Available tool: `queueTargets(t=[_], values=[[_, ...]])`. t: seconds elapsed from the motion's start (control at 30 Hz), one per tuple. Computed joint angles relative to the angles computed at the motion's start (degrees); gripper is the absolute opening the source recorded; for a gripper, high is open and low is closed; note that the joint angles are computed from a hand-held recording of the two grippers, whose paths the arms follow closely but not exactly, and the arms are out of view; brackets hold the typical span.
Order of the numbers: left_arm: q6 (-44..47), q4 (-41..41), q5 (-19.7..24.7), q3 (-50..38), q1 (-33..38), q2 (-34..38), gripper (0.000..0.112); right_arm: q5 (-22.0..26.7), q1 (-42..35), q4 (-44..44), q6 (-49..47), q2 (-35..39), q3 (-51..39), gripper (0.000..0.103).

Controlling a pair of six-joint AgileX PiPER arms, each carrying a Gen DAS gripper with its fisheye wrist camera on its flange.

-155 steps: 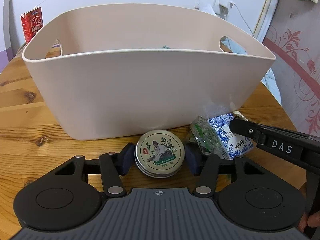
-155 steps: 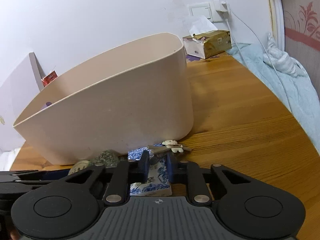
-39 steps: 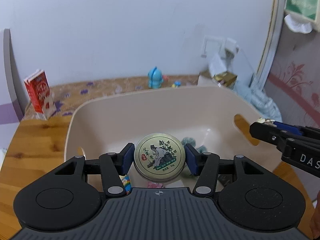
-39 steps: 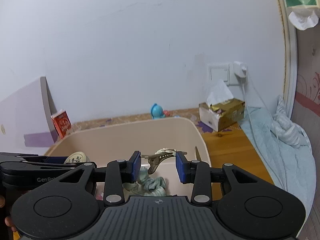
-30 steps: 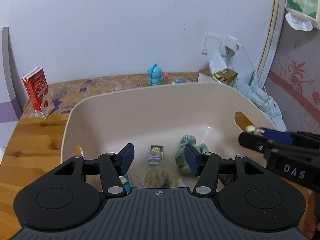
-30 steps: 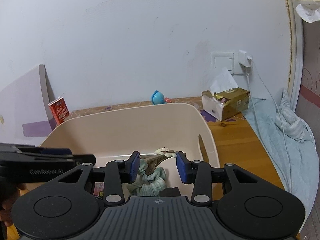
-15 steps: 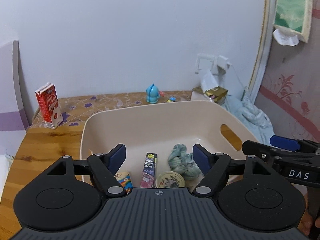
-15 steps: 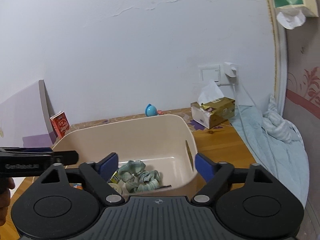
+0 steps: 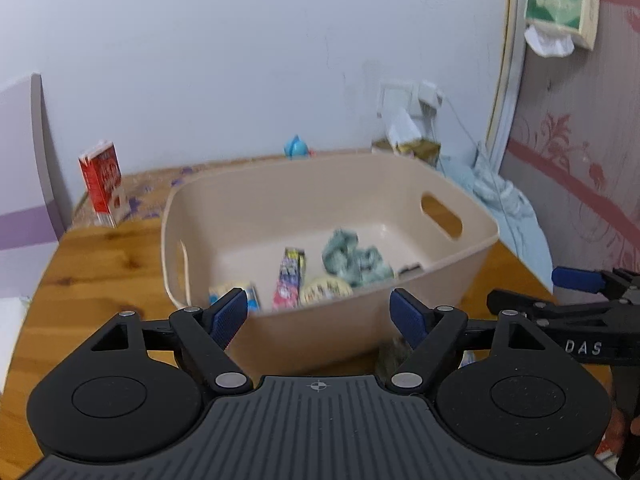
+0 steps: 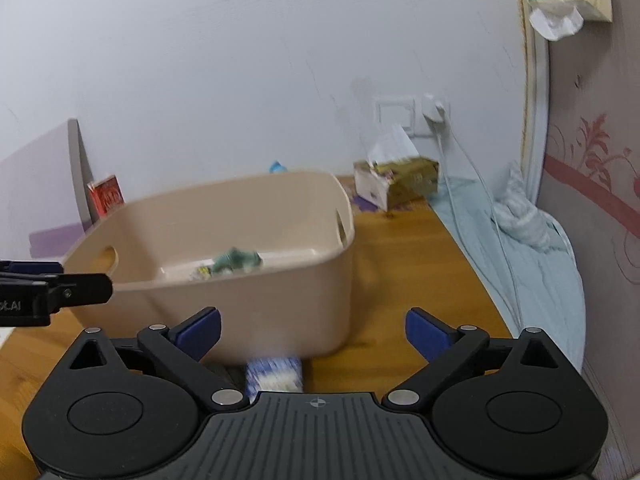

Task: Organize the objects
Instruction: 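Move both tools back toward the green mesh bag and blue-white packet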

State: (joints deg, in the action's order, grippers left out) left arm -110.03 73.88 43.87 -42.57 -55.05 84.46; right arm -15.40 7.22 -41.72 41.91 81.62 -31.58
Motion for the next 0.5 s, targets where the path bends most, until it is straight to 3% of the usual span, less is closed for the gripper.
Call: queueTargets(t=[0.07, 0.5], values=[[-0.7, -0.1, 0.9, 0.0, -1.4, 1.5, 0.082, -0.1, -0.8, -1.2, 0.8, 0.8, 0.4, 0.101], [-1.4, -1.7, -6.9, -3.4, 0.1, 10.3, 0.082, -0.2, -3.3, -1.2, -1.5, 6.8, 1.0, 0.102]])
